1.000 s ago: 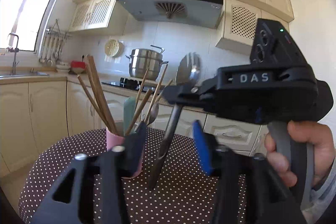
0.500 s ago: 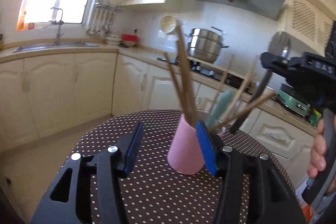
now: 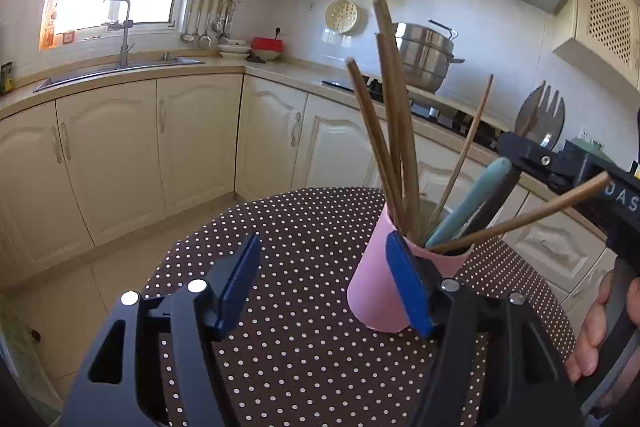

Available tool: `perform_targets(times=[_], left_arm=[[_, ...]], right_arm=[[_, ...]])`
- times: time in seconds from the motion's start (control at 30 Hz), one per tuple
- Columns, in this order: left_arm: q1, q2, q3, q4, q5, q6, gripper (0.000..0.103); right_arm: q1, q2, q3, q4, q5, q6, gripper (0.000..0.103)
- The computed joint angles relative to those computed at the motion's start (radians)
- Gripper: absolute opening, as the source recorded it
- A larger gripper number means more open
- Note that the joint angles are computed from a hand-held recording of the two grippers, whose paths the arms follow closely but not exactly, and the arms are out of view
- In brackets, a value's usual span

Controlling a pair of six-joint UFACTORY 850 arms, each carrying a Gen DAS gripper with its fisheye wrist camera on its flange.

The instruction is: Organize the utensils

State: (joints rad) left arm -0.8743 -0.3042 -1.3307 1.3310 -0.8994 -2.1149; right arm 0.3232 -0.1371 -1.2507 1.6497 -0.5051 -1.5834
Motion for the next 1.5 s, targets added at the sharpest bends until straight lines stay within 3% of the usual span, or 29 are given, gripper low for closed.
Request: perform_targets(times=[0.23,0.3,0.33,0.37,0.4,0.63,0.77,1.0,1.27,1.5], left_arm=[[-0.012,-0.019,-0.033,-0.01,-0.001,0.055,0.069],[-0.019,-0.021,-0.038,-0.012,-0.009,0.067,0.07],[-0.023,-0.024,-0.043,-0.011,-0.012,0.071,0.071],[-0.027,-0.023,-0.045,-0.009,-0.015,0.076,0.071],[-0.03,-0.023,-0.047,-0.007,-0.018,0.079,0.071],[-0.061,-0.012,-0.05,0.001,-0.039,0.088,0.073],[-0.082,-0.01,-0.067,-0.015,-0.049,0.118,0.076],[-0.147,-0.013,-0.106,-0.035,-0.154,0.175,0.08],[-0.24,-0.028,-0.16,-0.03,-0.291,0.222,0.085],[-0.319,-0.03,-0.183,0.009,-0.36,0.209,0.086]], right_arm=[[0.006,0.0,0.028,0.017,0.032,-0.007,0.008],[0.007,0.011,0.033,0.025,0.04,-0.015,0.014],[0.009,0.018,0.038,0.035,0.045,-0.026,0.028],[0.01,0.027,0.044,0.061,0.051,-0.049,0.053],[0.01,0.036,0.052,0.095,0.058,-0.077,0.059],[-0.001,0.082,0.077,0.148,0.051,-0.107,0.059],[-0.004,0.128,0.104,0.186,0.087,-0.143,0.061],[-0.027,0.235,0.185,0.136,0.143,-0.108,0.063],[-0.042,0.427,0.331,0.048,0.24,-0.093,0.069],[-0.048,0.564,0.417,-0.044,0.255,-0.033,0.076]])
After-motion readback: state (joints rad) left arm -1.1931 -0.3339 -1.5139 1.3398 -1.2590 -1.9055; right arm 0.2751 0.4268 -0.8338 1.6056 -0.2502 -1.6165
